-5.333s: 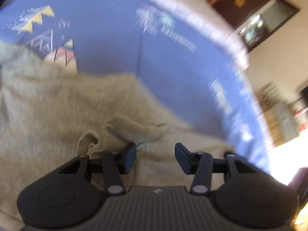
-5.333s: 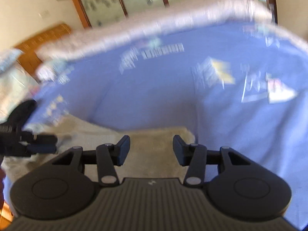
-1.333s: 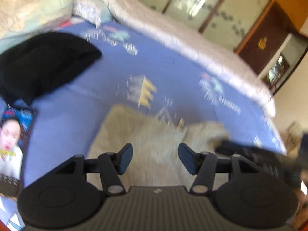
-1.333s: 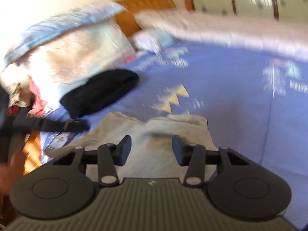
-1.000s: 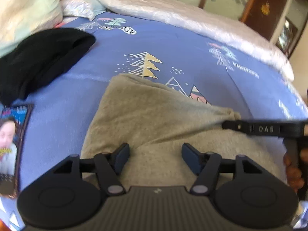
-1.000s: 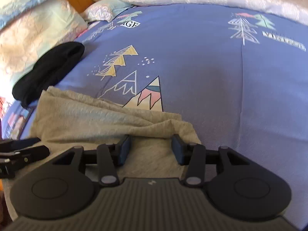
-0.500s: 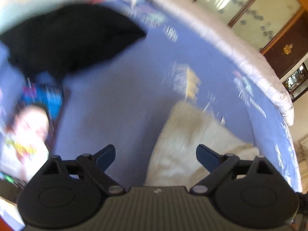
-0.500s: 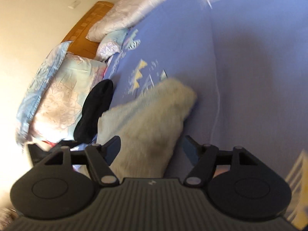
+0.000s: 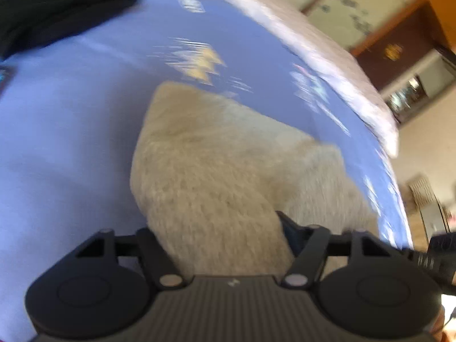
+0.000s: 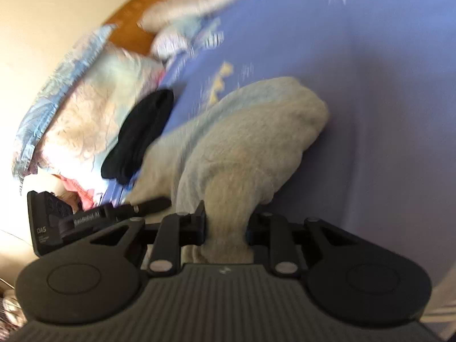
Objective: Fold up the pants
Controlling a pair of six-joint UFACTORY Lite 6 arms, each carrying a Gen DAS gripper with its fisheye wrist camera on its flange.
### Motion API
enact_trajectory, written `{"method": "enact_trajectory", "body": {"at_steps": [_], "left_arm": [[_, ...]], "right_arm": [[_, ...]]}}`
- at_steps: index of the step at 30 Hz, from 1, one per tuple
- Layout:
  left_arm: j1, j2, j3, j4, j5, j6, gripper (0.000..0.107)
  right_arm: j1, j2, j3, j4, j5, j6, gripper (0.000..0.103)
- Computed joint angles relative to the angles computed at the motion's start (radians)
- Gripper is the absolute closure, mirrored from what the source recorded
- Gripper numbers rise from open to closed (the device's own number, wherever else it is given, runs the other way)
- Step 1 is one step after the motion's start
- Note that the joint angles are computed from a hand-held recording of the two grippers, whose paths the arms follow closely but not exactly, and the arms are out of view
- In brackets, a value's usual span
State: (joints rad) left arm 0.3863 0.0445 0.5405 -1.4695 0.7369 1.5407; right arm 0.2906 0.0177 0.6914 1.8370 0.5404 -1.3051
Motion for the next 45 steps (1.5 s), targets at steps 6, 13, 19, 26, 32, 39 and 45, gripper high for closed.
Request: {"method": "enact_trajectory", "body": {"at_steps": [6,13,19,26,32,39,45], "left_arm": [[-0.426,-0.248,-0.180,-0.183,-0.087,-0.013,0.045],[-0.761,-0.189,-0.122,-0.481,-0.368,0.123,0.022],[-0.485,-0.173,-0.086,-0.160,-0.206,-0.129,0.008],[-0.348,0.066,0.051,-0.150,0.025,-0.133,0.004],[-0.503,0.146,0.043,-0.323,-0.047,0.022,0.004],[-0.875,-0.078,-0.069,-0.657,-0.400,0.266,0.040],[-0.915,-0.320,-0.106,-0.288,-0.497,-0.113,0.065]], "right_arm": [[-0.278,-0.481,-0.209,-0.455,0.007,0.224,0.077],[-0.700,-0.555,-0.449,-0.563,0.199,0.180,0.067],[-0.829,-0.553,-0.503,-0.506,0.310,0.133,0.029],[-0.923,-0.489,-0.494,-0.466,0.411,0.113,0.026],[-0.934,-0.369,-0.478,-0.522,0.504,0.105,0.027],[-0.900,-0.436,-0.476,-0.592,0.479,0.180,0.068],[-0.944,-0.650,-0.494,-0.686,0.530,0.195,0.078]]}}
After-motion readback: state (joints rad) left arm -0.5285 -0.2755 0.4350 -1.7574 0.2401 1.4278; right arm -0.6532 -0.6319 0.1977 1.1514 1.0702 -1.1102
